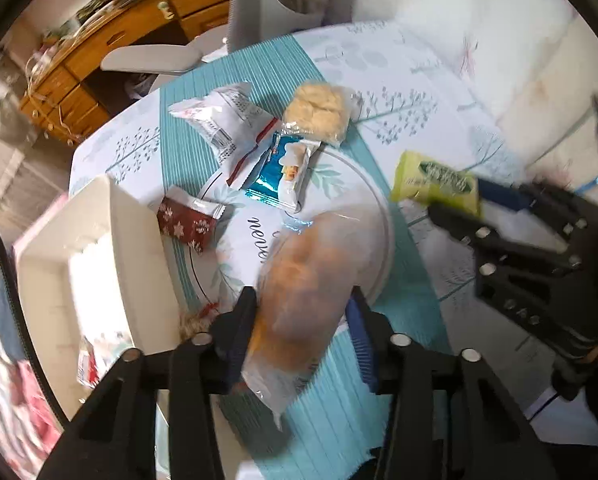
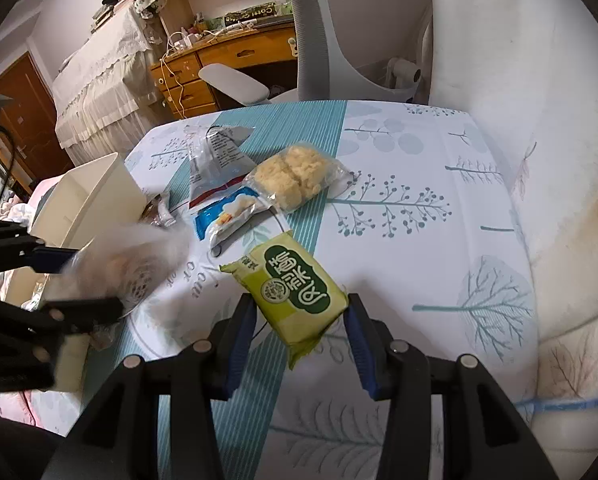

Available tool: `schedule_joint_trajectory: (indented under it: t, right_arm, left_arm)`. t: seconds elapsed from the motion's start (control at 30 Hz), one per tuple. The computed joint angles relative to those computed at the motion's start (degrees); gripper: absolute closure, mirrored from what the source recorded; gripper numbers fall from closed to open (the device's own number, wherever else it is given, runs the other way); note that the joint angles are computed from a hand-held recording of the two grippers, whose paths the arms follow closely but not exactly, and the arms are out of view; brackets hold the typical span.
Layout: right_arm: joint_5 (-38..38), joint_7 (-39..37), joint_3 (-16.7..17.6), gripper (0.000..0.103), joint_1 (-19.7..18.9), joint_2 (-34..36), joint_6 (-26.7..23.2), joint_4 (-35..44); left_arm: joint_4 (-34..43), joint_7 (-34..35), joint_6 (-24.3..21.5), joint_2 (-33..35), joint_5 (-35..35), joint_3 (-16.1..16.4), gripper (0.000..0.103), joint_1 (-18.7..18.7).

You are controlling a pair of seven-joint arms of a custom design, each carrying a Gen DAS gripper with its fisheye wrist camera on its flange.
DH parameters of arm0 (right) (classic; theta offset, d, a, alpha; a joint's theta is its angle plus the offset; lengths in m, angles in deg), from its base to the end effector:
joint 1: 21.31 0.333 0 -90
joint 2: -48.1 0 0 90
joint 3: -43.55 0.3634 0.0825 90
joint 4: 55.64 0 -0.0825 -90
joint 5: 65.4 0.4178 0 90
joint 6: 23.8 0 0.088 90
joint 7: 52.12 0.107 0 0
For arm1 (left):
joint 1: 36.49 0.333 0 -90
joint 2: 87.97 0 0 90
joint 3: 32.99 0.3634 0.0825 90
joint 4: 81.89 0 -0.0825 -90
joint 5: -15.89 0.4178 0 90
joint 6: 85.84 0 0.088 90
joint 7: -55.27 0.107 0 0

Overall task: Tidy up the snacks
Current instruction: 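Carry the yellow-green packet and orange cake bag into the tray and release both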

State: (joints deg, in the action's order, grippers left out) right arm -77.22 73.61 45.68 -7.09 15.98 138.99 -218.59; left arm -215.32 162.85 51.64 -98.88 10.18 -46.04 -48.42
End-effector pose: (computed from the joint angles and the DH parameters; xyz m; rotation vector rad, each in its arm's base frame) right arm 0.3592 0.1163 0.4285 -1.7080 2.0026 -0.4156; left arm 0.4715 -0.2245 0.4671 -1.2842 2.6887 -0.3227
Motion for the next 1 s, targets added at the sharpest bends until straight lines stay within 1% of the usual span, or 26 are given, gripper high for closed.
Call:
schedule_joint_trajectory:
  t: [0.07,0.17,0.27,0.37,0.53,0.57,0.6,0.73,1.0]
  right_arm:
    - [1.6,-0.2,-0.7,0.058,1.6,-0.6,-1.0,0.2]
    - [3.2,-0.1,-0.8,0.058,3.3,-1.5,-1.5,0.1]
    - [3.8,0.5,0.1,0.058,4.2,-1.8,-3.4,0.9]
    - [4.6,1.0,0.6,0.058,5.5,-2.2,-4.5,1.6]
    - [5.3,3.1,2.2,0.058,7.1,-2.9,-6.4,3.1]
    - [5.3,3.9,2.8,0.058,7.2,-3.0,-6.9,3.5]
    - [5.2,5.1,3.7,0.058,7.3,-3.0,-7.5,4.0]
    - [5.5,9.7,5.5,0.058,8.3,-2.8,-8.5,5.6]
    - [2.2,22.0,10.8,0.058,8.5,-0.9,-10.1,9.8]
  left_arm:
    - [-0.9,0.9,-1.6,-1.6,-3.6,1.2,0.07,-0.1]
    - [-2.6,2.2,-2.4,-3.4,-7.2,2.3,0.071,0.2]
    - [-4.0,3.2,-2.8,-5.4,-10.0,3.0,0.071,0.6]
    - [-5.6,5.0,-3.1,-8.0,-14.4,4.5,0.071,0.7]
    - [-7.9,11.5,-3.2,-12.2,-23.9,7.9,0.071,0.3]
    - [-8.4,13.3,-3.4,-13.2,-26.0,8.9,0.071,0.3]
    - [-8.5,14.3,-3.5,-13.6,-27.2,9.2,0.071,0.6]
    - [-9.3,19.8,-5.2,-16.2,-32.9,12.2,0.071,1.8]
    - [-8.5,27.8,-9.9,-18.1,-36.9,15.9,0.071,7.0]
